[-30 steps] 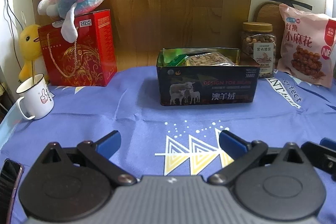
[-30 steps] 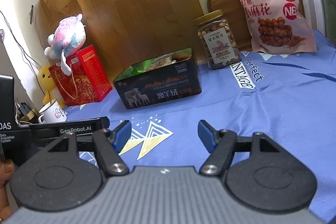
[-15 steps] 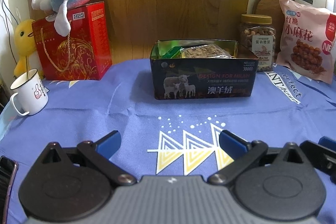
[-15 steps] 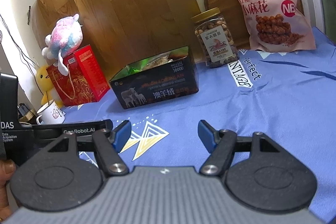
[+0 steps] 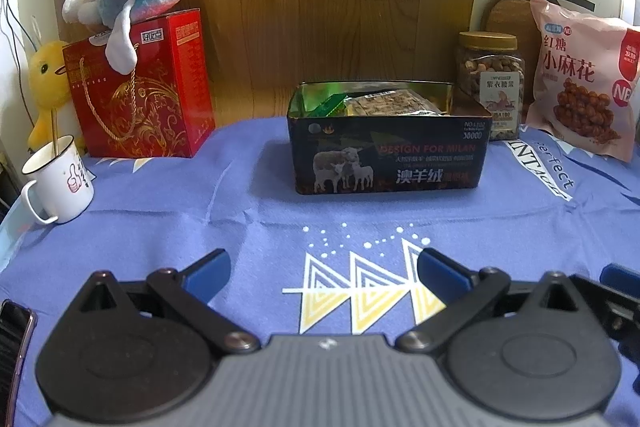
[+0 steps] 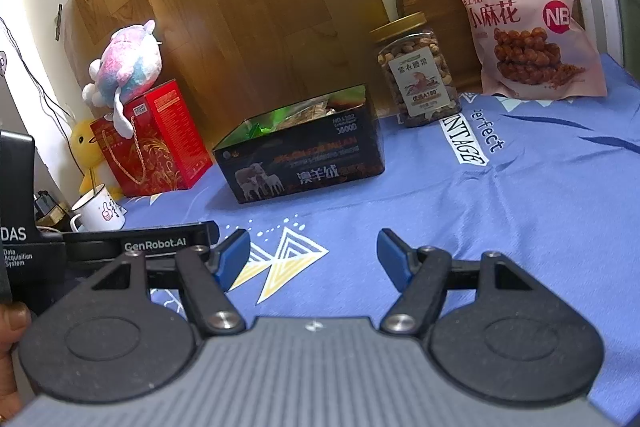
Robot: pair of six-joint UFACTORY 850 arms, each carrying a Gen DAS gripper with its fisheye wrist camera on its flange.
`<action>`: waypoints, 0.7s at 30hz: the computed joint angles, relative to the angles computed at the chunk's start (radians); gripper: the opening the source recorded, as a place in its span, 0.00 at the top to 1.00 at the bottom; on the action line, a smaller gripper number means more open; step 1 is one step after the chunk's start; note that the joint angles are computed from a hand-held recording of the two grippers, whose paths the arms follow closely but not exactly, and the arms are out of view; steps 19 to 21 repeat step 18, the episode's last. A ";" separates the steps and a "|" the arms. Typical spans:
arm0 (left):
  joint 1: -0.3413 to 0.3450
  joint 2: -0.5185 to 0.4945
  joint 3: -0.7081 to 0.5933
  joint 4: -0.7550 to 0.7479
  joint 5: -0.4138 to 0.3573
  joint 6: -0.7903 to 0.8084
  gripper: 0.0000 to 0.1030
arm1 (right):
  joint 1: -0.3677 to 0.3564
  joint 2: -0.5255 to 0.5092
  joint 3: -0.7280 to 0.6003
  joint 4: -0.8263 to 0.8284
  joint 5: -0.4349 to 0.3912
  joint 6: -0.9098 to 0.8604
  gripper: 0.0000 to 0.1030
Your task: Organize snacks
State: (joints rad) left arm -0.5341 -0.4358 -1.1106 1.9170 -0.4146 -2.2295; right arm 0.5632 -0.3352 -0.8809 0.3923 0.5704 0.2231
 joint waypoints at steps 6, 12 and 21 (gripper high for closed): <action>0.000 0.001 0.002 0.004 0.000 -0.005 0.00 | 0.003 -0.002 -0.002 -0.001 0.002 -0.001 0.30; 0.002 -0.001 0.003 0.019 0.007 -0.018 0.00 | 0.004 -0.002 -0.002 0.002 0.002 -0.002 0.30; 0.007 0.015 0.035 0.241 -0.002 -0.212 0.02 | 0.003 -0.006 -0.004 0.008 0.002 -0.009 0.30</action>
